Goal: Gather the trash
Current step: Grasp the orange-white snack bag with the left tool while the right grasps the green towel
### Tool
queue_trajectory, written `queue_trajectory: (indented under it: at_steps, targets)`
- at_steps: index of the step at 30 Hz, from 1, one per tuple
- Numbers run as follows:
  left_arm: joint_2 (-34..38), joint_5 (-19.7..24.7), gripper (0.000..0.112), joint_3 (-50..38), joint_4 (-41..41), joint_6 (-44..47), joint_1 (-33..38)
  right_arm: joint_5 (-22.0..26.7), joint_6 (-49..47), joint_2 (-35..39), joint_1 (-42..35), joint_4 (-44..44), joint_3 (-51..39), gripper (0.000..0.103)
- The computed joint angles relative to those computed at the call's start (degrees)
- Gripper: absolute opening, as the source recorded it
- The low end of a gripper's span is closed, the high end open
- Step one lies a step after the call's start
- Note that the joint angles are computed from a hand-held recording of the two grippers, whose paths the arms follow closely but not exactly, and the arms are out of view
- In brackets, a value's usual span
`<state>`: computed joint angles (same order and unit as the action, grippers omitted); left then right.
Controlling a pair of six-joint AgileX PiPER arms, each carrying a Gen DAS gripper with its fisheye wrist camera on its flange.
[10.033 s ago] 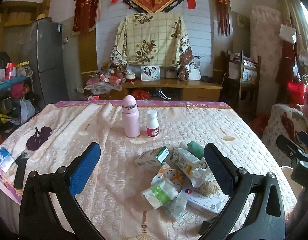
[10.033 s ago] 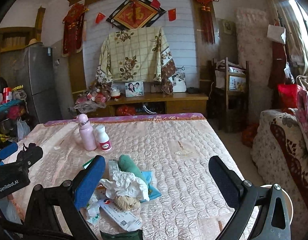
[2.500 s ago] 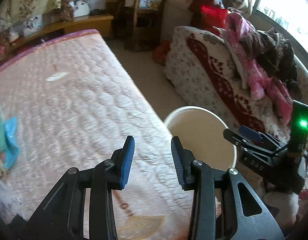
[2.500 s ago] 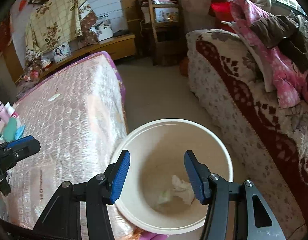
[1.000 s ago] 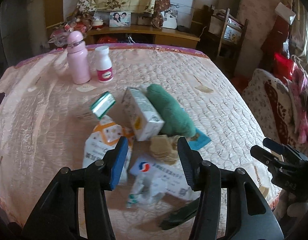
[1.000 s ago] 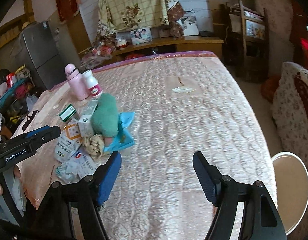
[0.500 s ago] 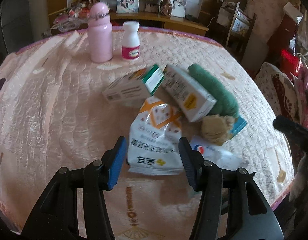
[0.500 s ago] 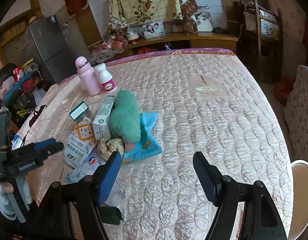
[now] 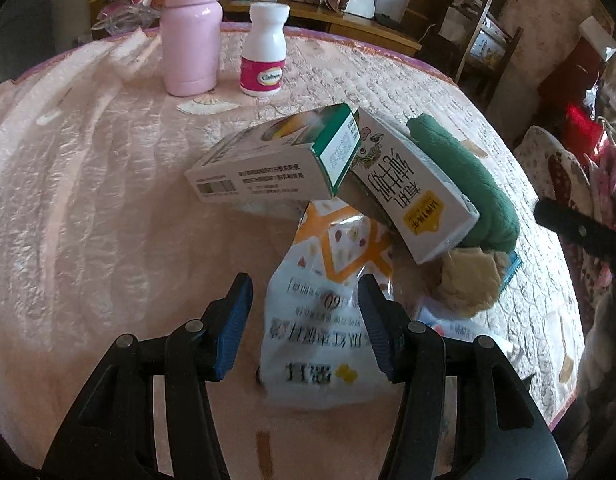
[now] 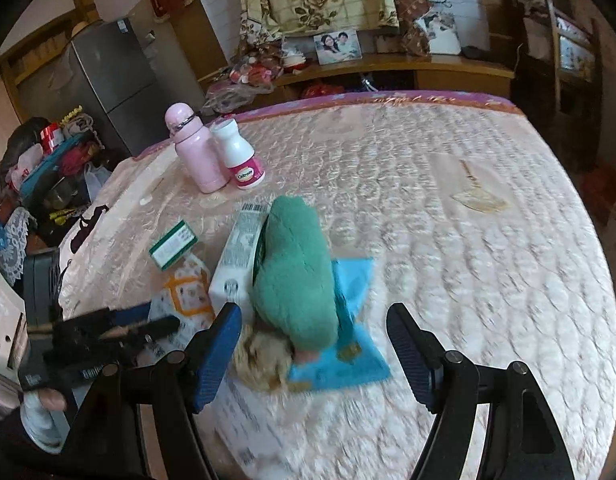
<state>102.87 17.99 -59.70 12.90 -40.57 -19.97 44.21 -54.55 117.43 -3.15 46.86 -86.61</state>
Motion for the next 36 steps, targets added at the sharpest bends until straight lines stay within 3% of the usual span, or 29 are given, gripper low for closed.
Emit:
queue_trajectory:
  at_steps: [4, 8, 9, 10, 13, 16, 21, 28, 36]
  targets:
    - [2.4, 0.2, 0.053, -2.4, -11.0, 10.0, 0.8, 4.0, 6.7, 6.5, 2.3, -3.1, -9.7, 0.073]
    - [3.5, 1.1, 0.047, -3.3, -7.9, 6.5, -0.6, 10.2, 13.8, 14.2, 3.7, -5.2, -21.0, 0.072]
    - [3.5, 1.0, 0.044, -3.3, -6.8, 5.4, -1.0, 11.1, 15.4, 15.5, 4.0, -5.9, -22.7, 0.068]
    - [3.5, 1.6, 0.035, -3.4, -4.9, 3.8, -1.3, 12.3, 16.5, 17.0, 4.2, -6.1, -24.6, 0.056]
    - [2.3, 1.2, 0.019, -2.5, -6.1, 5.3, -1.4, 10.4, 15.5, 16.1, 4.3, -5.7, -23.0, 0.039]
    - [0.3, 3.6, 0.014, -1.9, 3.0, -3.1, -3.2, 9.4, 12.7, 13.7, 3.4, -4.6, -19.2, 0.036]
    - [-5.1, 6.6, 0.013, -0.1, 13.6, -12.1, -5.6, 8.6, 6.5, 7.3, 0.1, 0.2, -11.5, 0.035]
    - [-11.0, 10.9, 0.013, -0.3, 17.9, -16.3, -8.9, 11.3, 3.2, 1.0, -5.9, 2.2, -5.4, 0.035]
    - [-9.4, 15.0, 0.013, -5.0, 21.5, -21.2, -14.3, 6.6, -4.1, -5.1, -11.5, 1.3, 7.4, 0.035]
